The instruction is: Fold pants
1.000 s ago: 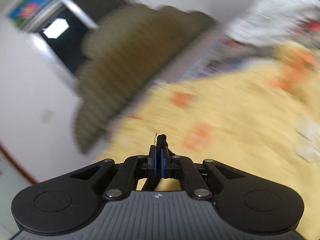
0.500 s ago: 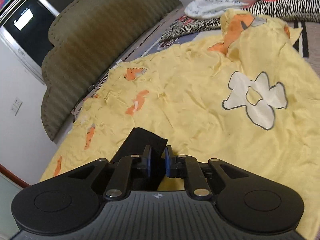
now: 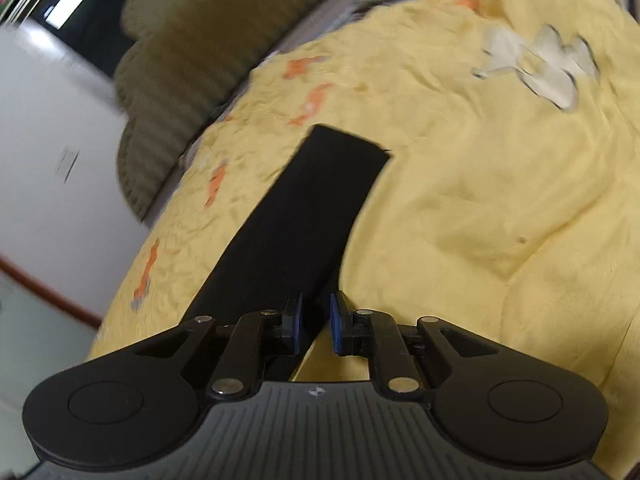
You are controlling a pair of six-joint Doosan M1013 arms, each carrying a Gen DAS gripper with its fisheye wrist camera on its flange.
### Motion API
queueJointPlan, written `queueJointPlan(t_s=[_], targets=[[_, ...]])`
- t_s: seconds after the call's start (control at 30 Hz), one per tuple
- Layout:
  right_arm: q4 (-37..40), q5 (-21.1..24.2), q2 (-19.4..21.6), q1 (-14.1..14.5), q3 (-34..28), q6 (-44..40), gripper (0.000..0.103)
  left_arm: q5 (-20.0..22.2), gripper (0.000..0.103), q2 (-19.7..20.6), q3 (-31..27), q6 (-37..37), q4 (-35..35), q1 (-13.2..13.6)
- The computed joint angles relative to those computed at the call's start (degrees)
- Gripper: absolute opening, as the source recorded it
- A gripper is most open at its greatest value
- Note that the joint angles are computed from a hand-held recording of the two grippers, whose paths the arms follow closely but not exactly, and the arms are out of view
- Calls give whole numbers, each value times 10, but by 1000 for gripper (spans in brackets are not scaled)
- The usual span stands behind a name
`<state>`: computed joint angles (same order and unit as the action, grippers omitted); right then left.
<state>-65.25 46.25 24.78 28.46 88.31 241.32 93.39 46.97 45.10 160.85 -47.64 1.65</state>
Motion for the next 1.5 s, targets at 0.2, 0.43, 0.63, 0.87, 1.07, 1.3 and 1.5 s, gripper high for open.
queueJointPlan(t_s=[0.2,0.43,0.63,0.87,1.07,1.3,1.5], targets=[[-29,38,0,-7,11,105,18,-5,13,-4,7,9,-4,1],[-122,59,8,-16,29,249,31,-25,13,-19,36,59,1,1],[-122,103,8,-7,25,207,7,-12,13,-14,25,52,-5,2],[-37,166,3,13,9,48,7,-20,15,-25,49,137,28,-3],[-2,154,3,4,6,34,34,65,54,1,-13,85,33,4],[-2,225,39,21,-101,-288,57,31,63,0,-27,78,-3,26],[195,28,94,-22,-211,-686,55,-83,64,23,-84,-42,56,34]])
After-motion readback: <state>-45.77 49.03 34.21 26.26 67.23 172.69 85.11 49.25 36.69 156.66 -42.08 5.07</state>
